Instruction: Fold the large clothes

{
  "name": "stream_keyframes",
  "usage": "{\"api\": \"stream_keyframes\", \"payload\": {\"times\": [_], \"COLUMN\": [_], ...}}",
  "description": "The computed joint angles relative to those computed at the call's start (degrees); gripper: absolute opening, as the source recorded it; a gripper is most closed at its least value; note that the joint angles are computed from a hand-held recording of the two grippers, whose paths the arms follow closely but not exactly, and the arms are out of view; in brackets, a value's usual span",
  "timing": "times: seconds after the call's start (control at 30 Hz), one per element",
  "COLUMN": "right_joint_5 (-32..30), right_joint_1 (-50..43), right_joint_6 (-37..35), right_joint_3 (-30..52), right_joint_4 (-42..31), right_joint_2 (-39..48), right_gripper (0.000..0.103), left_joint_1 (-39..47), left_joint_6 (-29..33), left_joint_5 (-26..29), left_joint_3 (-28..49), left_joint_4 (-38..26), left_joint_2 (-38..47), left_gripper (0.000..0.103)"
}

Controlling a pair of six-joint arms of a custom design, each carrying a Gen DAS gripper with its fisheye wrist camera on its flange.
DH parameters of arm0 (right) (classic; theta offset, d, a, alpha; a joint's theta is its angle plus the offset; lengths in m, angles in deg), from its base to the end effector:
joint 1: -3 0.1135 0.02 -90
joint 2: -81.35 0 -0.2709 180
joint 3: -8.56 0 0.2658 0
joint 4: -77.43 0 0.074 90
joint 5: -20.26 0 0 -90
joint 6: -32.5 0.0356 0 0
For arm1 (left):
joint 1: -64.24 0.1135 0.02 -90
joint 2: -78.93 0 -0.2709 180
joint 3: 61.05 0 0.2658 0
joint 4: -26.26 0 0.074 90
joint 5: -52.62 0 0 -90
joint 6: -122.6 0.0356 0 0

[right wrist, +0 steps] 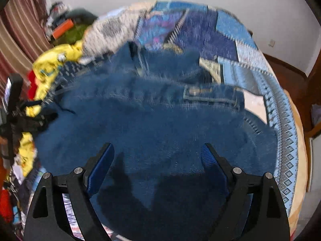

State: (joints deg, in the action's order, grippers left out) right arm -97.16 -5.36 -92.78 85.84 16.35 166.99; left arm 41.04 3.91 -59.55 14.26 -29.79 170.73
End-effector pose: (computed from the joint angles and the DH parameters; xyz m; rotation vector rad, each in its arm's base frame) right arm 0.2987 -0.0273 0.2461 -0.7187 2.5074 0.4145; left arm 0.2953 -0.1119 0.2068 -0.2094 2.6799 0.2928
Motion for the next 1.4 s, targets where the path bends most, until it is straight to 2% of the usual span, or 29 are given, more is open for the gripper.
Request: {"api": "stream_keyframes", "payload": {"times": [0.17,0.23,0.3,0.4,0.47,0.57,0.67,0.77,1.0,1.07,1.1,1.23,1.4], "right_joint_5": [4.8,4.8,5.1,2.2,4.6,4.6,6.6,5.3,-2.9,-5.4,-6.1,-8.0,-7.1], "right_joint_1": [-0.7,-2.1,-3.8,-6.7,-7.5,-9.6,-11.0,-14.1,-18.2,-18.3,-18.1,-15.1,-9.3], "right_joint_6": [0.0,-0.6,-1.1,-4.6,-4.8,-7.7,-8.3,-9.3,-8.5,-8.3,-8.0,-5.5,-1.9], "right_joint_3": [1.8,2.8,3.3,4.3,2.0,-0.5,-1.7,-0.3,2.6,2.9,2.6,1.2,-2.8], "right_joint_4": [2.8,2.8,3.0,0.1,1.8,1.5,1.7,-2.0,-9.3,-10.5,-10.7,-9.7,-7.7], "right_joint_2": [4.8,5.9,6.4,6.7,4.2,0.8,-1.8,-2.2,-7.2,-9.7,-10.9,-14.5,-17.1], "right_gripper": [0.086,0.086,0.086,0.086,0.086,0.086,0.086,0.086,0.086,0.086,0.087,0.101,0.101], "left_joint_1": [8.4,12.4,14.0,13.0,11.6,10.7,9.9,7.1,-4.4,-8.8,-10.1,-12.6,-9.8], "left_joint_6": [-1.8,-2.5,-3.5,-5.7,-6.3,-5.4,-5.3,-7.7,-18.0,-23.2,-25.4,-33.1,-39.1], "left_joint_5": [5.4,11.3,14.2,11.8,7.0,1.8,1.4,0.6,1.0,1.1,1.8,6.6,13.8], "left_joint_3": [2.4,2.4,1.3,-1.1,-2.2,-3.4,-7.0,-9.2,-13.0,-15.1,-16.5,-23.4,-31.6], "left_joint_4": [4.7,6.5,7.9,7.5,5.2,0.8,-0.9,-3.3,-7.1,-7.2,-6.3,0.6,11.6], "left_joint_2": [2.9,4.1,3.7,0.5,-2.3,-6.5,-15.6,-24.2,-35.0,-37.1,-37.9,-41.0,-42.9], "left_gripper": [0.093,0.095,0.095,0.096,0.096,0.095,0.096,0.096,0.096,0.096,0.096,0.096,0.096]}}
